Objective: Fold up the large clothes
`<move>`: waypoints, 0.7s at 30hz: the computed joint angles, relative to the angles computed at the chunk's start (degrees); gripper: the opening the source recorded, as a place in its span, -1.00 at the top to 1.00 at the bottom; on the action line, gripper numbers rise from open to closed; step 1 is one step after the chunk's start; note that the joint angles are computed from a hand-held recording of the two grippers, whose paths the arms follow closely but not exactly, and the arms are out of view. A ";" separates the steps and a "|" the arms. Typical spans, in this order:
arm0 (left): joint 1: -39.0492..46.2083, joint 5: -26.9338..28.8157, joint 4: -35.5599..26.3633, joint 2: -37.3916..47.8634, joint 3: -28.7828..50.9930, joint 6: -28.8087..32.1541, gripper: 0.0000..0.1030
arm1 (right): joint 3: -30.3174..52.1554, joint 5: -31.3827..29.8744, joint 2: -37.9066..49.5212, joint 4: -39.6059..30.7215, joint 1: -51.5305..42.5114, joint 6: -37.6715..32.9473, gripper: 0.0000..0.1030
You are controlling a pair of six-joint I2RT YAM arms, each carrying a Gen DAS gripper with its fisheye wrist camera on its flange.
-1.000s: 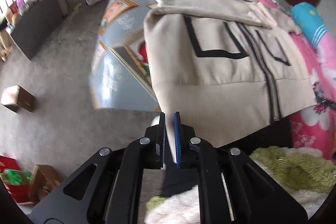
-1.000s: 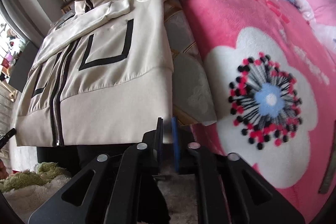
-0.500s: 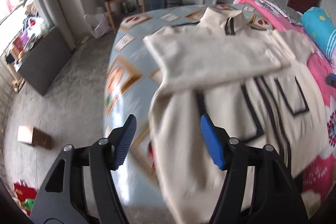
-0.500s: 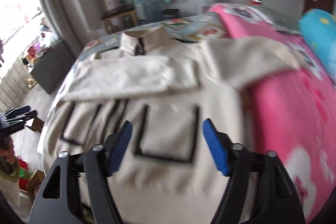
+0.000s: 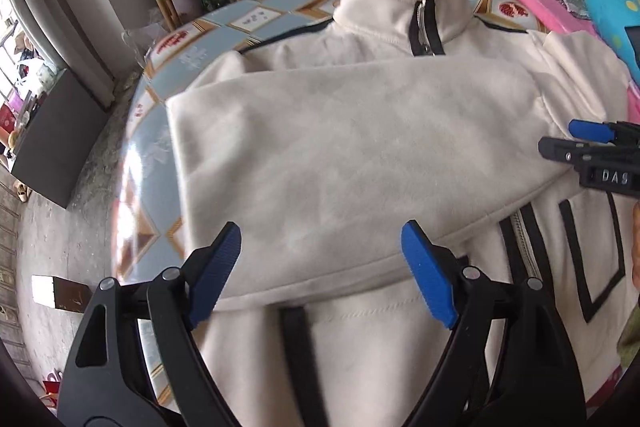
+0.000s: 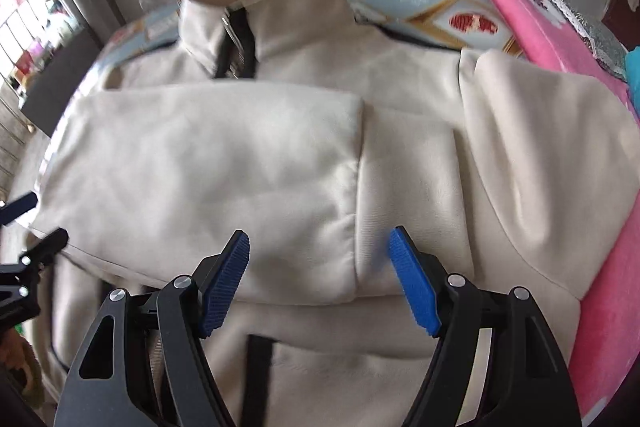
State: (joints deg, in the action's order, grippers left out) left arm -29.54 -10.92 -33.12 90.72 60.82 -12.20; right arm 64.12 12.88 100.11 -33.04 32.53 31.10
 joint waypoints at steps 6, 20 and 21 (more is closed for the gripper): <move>-0.47 -0.84 1.77 4.40 0.88 0.06 -0.61 | -4.23 -6.13 -8.73 0.98 -5.73 -2.63 -0.37; 2.42 3.16 0.34 6.28 2.72 -0.71 -0.81 | 7.70 -26.63 -10.09 -8.94 -66.85 -15.64 -0.37; 2.53 3.29 0.20 6.46 2.87 -0.86 -0.82 | 9.83 -28.34 -7.52 -9.32 -70.18 -15.20 -0.37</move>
State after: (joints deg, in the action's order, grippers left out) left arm -27.01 -7.63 -32.93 97.19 63.69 -13.05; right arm 73.95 -15.47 92.59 -42.36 -37.65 15.90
